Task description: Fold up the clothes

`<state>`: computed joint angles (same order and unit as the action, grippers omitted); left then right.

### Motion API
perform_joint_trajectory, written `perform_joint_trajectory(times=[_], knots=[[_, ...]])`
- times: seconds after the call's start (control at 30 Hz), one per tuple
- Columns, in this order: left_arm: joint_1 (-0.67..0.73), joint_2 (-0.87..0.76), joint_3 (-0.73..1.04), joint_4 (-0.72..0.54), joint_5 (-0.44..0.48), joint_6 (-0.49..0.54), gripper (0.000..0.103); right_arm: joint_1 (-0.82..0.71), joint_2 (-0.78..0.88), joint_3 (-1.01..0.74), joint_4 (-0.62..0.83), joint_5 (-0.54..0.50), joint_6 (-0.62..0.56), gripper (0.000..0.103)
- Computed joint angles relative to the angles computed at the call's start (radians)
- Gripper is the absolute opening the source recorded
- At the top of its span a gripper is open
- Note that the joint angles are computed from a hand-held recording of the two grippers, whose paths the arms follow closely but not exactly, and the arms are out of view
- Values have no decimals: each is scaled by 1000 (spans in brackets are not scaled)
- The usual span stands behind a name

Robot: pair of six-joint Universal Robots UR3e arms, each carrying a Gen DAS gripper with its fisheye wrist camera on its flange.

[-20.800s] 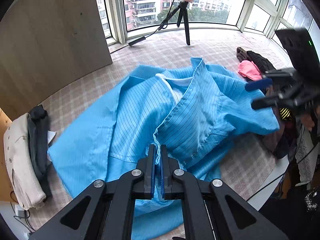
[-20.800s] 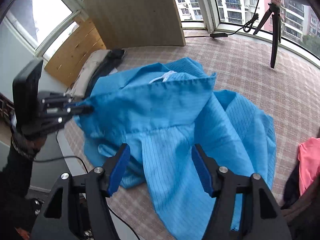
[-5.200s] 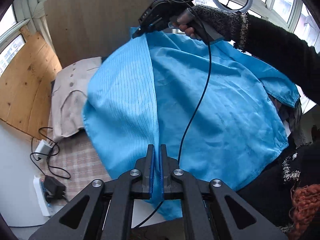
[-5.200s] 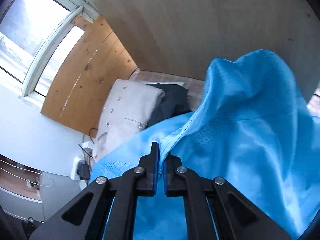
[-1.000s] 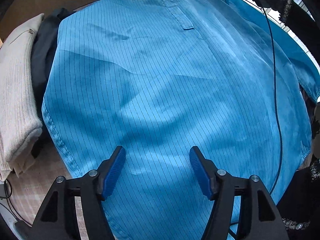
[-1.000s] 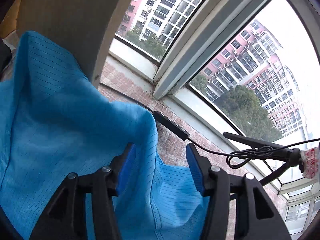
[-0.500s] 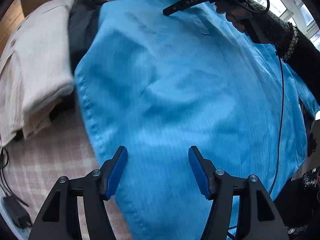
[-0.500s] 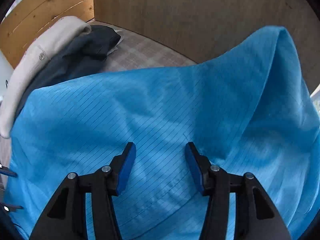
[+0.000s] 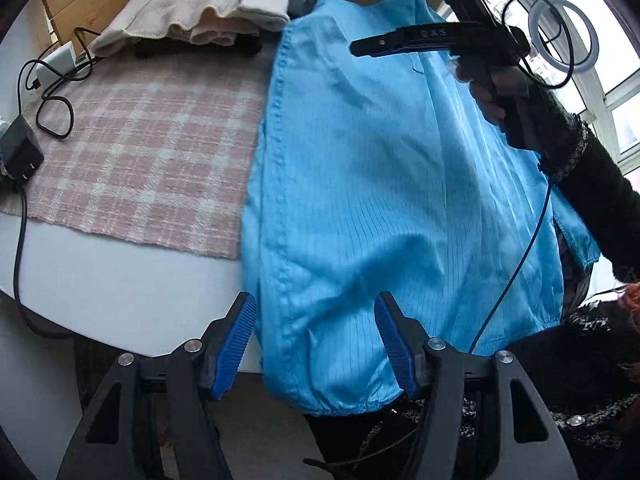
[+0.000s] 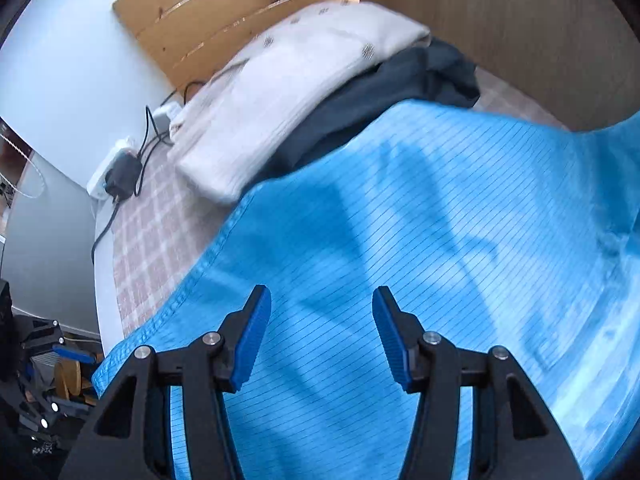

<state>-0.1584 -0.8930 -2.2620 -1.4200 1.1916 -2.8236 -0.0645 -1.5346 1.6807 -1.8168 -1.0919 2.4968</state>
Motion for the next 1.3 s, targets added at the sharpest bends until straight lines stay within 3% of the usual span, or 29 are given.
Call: perform_joint_trajectory(times=[0.1,0.23,0.3,0.37,0.47,0.57,0.63,0.67,0.73,0.83,0.93,0.97,1.03,1.07,1.23,1.3], knots=[[-55,101,-81,17,126,-115,54,-37,-88,54,120,31,-38,52],[92,342,-70,-184,108,-83,56,-229,-280,23,377,98,-228,52],[66,304,-84,-82,114,-118,58,-292,-290,-51,465,109,-274,61],[1,184,-111,82,125,-184,62,-306,-257,-133,482,106,-261,63],[-111,-30,-140,327,172,-271,62,-254,-174,-239,394,68,-116,63],[-130,-63,-191,439,162,-275,61,-164,-56,-323,268,36,67,64],[-104,-59,-203,437,114,-241,56,-72,44,-376,140,-19,237,66],[-95,-53,-205,431,100,-223,41,-21,105,-419,91,-47,328,66],[-78,-42,-208,419,73,-186,24,75,250,-548,31,-116,490,66],[-14,8,-223,363,8,-97,12,158,489,-820,88,-216,642,66],[41,33,-226,310,-39,-18,9,190,710,-1112,240,-264,718,66],[59,39,-225,292,-54,6,8,191,744,-1152,267,-263,717,64],[77,49,-217,258,-72,42,6,188,767,-1149,263,-259,703,38],[73,43,-215,265,-75,50,5,175,748,-1104,246,-230,687,12],[-12,-17,-170,349,-70,5,3,56,555,-752,68,-25,620,4],[-38,16,-136,308,-75,-8,3,-4,464,-625,25,42,587,4]])
